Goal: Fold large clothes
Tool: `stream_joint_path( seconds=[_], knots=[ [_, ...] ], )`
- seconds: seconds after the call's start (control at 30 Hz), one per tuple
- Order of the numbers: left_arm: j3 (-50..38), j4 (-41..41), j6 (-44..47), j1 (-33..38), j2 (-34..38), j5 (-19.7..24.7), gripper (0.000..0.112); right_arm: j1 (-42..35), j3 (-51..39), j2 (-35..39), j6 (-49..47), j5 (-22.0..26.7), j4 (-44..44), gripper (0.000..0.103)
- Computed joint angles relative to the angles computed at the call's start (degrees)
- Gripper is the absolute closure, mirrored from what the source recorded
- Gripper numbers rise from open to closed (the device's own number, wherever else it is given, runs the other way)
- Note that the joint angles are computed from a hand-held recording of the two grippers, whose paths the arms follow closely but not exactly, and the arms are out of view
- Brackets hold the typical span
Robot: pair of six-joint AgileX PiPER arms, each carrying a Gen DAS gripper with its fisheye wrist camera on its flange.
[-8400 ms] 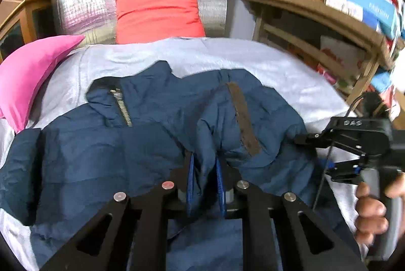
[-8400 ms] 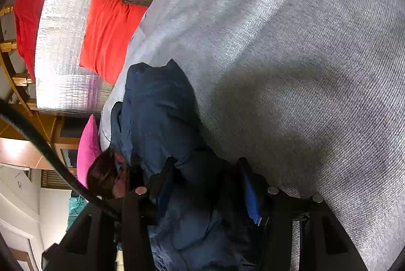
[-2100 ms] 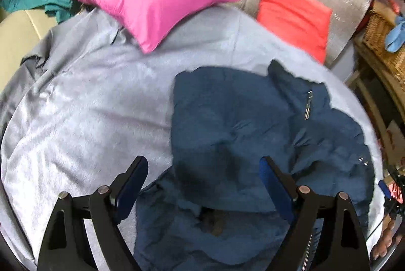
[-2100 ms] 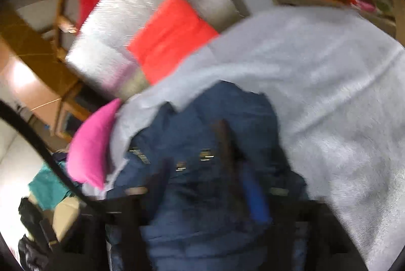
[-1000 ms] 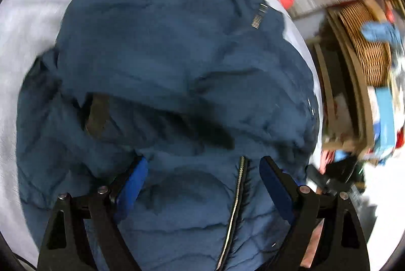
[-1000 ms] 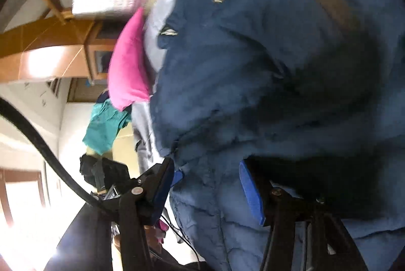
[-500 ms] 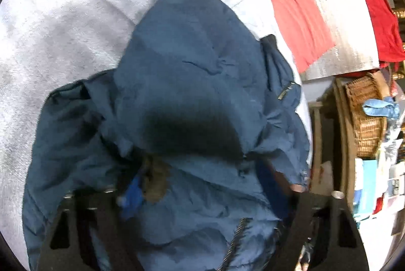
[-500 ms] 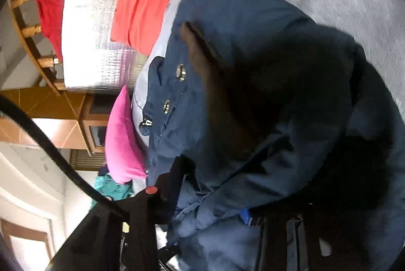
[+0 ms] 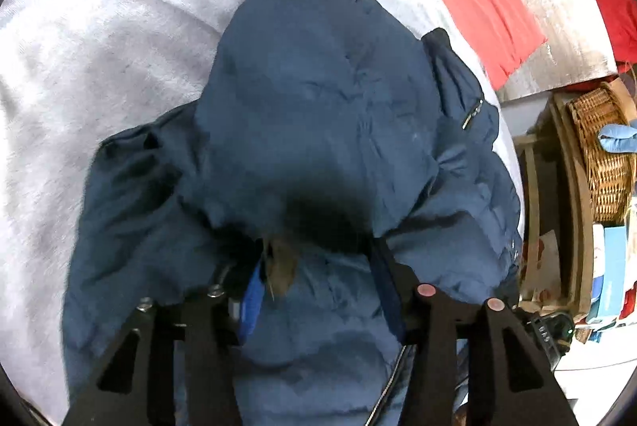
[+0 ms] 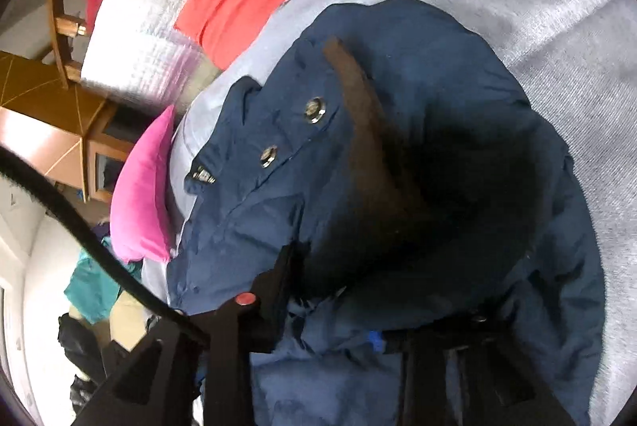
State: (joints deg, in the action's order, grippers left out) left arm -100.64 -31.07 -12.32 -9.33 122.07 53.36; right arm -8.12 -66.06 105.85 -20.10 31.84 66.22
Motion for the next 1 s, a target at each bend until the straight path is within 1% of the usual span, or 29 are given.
stream_joint_path(
  seconds=[0.07,0.1,0.13,0.23,0.3,0.37,0.4,0.5,0.53,0.57,0.6,0.63,0.7,0.77,0.8,0.83,0.87,0.93,0.97,1.0],
  knots=[
    [0.9,3.7,-1.6,-1.0,-1.7,0.9,0.058,-0.9,0.2,-0.8,-0.8,1.9,-0.1,0.062],
    [0.9,4.7,-2.0,-1.3,-2.4,2.0,0.058,-1.7,-0.1,-1.2,-0.6,4.0,-1.2,0.060],
    [1.8,4.0,-1.0,-1.0,-3.3,2.1,0.058,-2.8,0.2,-1.7,-1.6,5.9,-1.5,0.057],
    [6.0,1.6,3.4,0.4,-8.3,2.0,0.058,-5.9,0.3,-3.5,-3.8,11.8,-3.9,0.057],
    [7.9,0.8,5.4,1.0,-11.0,0.7,0.057,-8.4,1.8,-5.5,-8.1,15.2,-2.6,0.057],
    [10.8,1.7,6.2,1.1,-14.2,-4.1,0.050,-9.6,4.5,-8.0,-11.6,14.4,-0.5,0.057],
    [11.4,4.8,4.1,0.4,-15.0,-6.4,0.045,-10.5,6.6,-10.3,-13.9,12.8,1.3,0.057],
    [12.3,13.7,-2.4,-1.7,-15.2,-12.3,0.044,-11.4,10.3,-13.4,-21.1,8.4,8.0,0.057],
    [11.9,17.4,-5.2,-2.7,-14.4,-13.7,0.044,-11.2,10.9,-13.8,-22.7,7.3,9.5,0.058],
    [10.5,20.6,-7.7,-3.5,-12.8,-14.0,0.044,-10.9,11.9,-14.2,-25.4,5.8,11.9,0.060],
    [8.9,23.7,-9.8,-4.3,-10.9,-13.7,0.044,-10.0,11.6,-13.5,-26.9,4.7,13.4,0.061],
    [7.2,25.7,-11.3,-5.1,-9.4,-13.0,0.044,-9.4,10.6,-12.7,-26.5,4.4,13.1,0.061],
    [4.6,28.6,-12.5,-5.8,-6.7,-10.9,0.044,-5.9,8.1,-9.7,-25.2,1.1,12.9,0.061],
    [-0.5,29.6,-13.2,-6.1,-2.0,-5.7,0.044,-3.5,4.3,-6.0,-19.5,-1.3,7.4,0.061],
    [-1.9,29.1,-12.9,-5.8,-0.2,-3.8,0.042,-2.7,2.5,-4.0,-14.1,-2.2,2.0,0.062],
    [-2.1,27.0,-11.6,-5.0,0.8,-3.4,0.040,-2.3,1.0,-2.2,-9.6,-1.8,-2.3,0.071],
    [-1.5,25.4,-10.6,-4.3,0.8,-4.3,0.040,-2.3,0.0,-0.4,-7.1,-0.8,-4.3,0.073],
    [-1.8,23.8,-9.0,-3.5,0.5,-3.6,0.040,-2.8,-0.5,-0.3,-6.2,0.1,-5.0,0.073],
    [-1.2,23.6,-8.3,-3.2,-0.3,-3.9,0.040,-3.2,-0.8,-0.8,-5.2,1.1,-6.1,0.073],
    [-0.2,23.3,-7.7,-2.8,-1.4,-4.6,0.040,-4.0,-0.1,-2.1,-5.9,1.9,-4.9,0.072]
  ],
)
